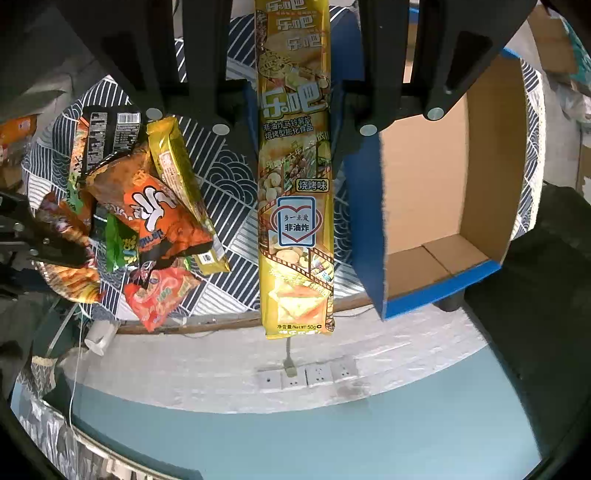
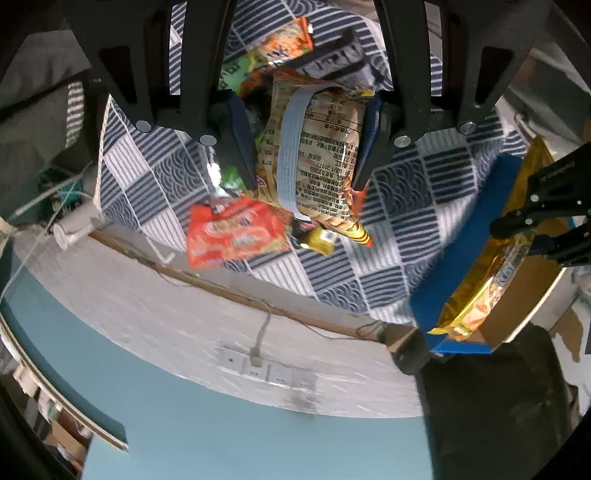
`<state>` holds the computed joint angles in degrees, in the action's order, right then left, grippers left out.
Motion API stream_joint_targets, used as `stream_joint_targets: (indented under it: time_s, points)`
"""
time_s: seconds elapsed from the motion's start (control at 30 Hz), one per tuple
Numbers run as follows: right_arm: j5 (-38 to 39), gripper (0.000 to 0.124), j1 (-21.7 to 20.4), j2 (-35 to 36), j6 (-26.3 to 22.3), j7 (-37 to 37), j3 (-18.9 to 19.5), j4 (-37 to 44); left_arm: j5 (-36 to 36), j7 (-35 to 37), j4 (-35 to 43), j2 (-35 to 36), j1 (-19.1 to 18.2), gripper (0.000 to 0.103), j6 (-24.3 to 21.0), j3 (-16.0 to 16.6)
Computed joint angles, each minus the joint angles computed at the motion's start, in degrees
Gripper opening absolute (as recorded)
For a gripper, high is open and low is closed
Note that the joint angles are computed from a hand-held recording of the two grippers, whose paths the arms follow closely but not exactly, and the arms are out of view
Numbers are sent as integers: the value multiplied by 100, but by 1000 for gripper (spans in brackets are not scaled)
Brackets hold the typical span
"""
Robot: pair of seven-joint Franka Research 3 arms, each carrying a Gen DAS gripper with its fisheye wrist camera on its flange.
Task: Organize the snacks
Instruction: 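Carry the yellow wafer stick and beige bag over the cardboard box with both tools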
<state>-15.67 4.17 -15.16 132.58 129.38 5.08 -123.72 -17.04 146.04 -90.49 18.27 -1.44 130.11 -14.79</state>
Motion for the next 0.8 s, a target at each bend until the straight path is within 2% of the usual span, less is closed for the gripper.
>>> stream_joint_targets:
  time_s: [0.37,0.63,0.8]
  points:
    - [56,49,350,873,87,-238,-13,1177,-447,224,604,158,335,31,-354,69]
    - [347,49,696,1666,185,-635,-181,2088,-205,-140,1476,763,446,31,-385,127]
    - [568,49,926,2218,75,-908,-271,2803,3,-323,1986,1139,528,31,-386,96]
